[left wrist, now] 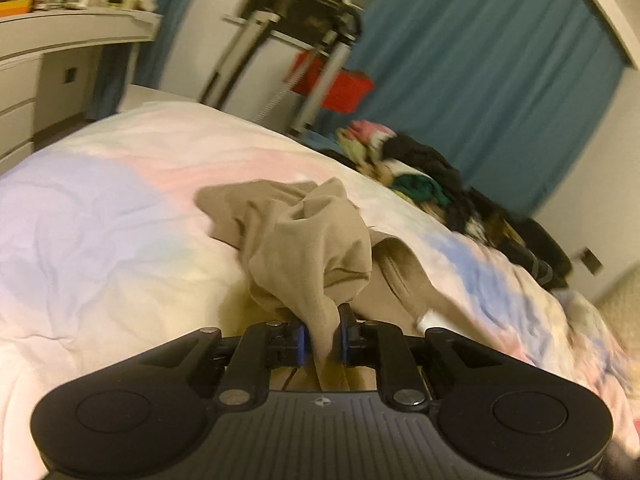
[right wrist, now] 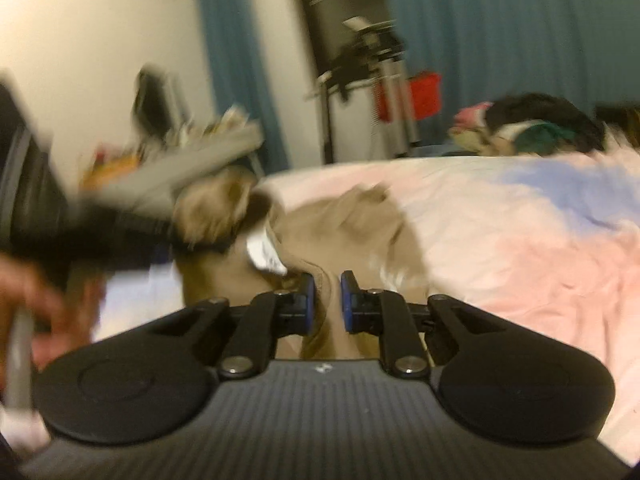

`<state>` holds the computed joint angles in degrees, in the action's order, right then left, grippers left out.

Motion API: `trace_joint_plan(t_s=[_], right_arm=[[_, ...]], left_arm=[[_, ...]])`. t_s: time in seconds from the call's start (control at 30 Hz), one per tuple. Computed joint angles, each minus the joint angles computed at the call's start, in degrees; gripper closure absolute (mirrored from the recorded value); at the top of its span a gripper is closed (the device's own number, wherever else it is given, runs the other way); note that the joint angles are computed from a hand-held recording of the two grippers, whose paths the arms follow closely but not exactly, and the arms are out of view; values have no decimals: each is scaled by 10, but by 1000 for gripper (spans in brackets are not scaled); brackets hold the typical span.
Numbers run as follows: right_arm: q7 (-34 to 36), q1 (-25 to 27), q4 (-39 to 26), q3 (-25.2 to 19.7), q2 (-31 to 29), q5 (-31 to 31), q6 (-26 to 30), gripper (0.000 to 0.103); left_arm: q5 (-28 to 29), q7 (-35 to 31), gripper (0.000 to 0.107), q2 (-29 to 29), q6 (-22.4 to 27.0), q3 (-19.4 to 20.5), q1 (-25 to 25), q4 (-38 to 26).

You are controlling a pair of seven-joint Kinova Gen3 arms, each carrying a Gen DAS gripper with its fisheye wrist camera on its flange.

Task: Fold clothes

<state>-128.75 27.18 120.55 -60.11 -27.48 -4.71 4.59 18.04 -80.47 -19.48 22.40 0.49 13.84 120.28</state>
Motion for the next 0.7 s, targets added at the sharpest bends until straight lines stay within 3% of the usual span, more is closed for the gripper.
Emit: trace_joint_plan(t_s=[0.17, 0.27, 0.37, 0.53, 0.7], right_arm=[[-14, -6, 38, 51, -26, -25, -49, 87], [-15, -14, 41, 64, -15, -35, -43, 87], [-14, -6, 36, 58, -15, -35, -28, 87], [-10, -50, 48, 82, -30, -26, -24, 87], [14, -67, 46, 87, -37, -5, -17, 87]], left_arm=[[-5, -41, 81, -15, 52, -5, 25, -20], [-31, -33, 78, -40, 73, 23, 1, -27], [-68, -12, 59, -73, 81, 58, -35, -24], [-124, -17, 32, -96, 29, 100, -54, -6], [-151, -3, 32, -54, -26, 147, -72, 3]])
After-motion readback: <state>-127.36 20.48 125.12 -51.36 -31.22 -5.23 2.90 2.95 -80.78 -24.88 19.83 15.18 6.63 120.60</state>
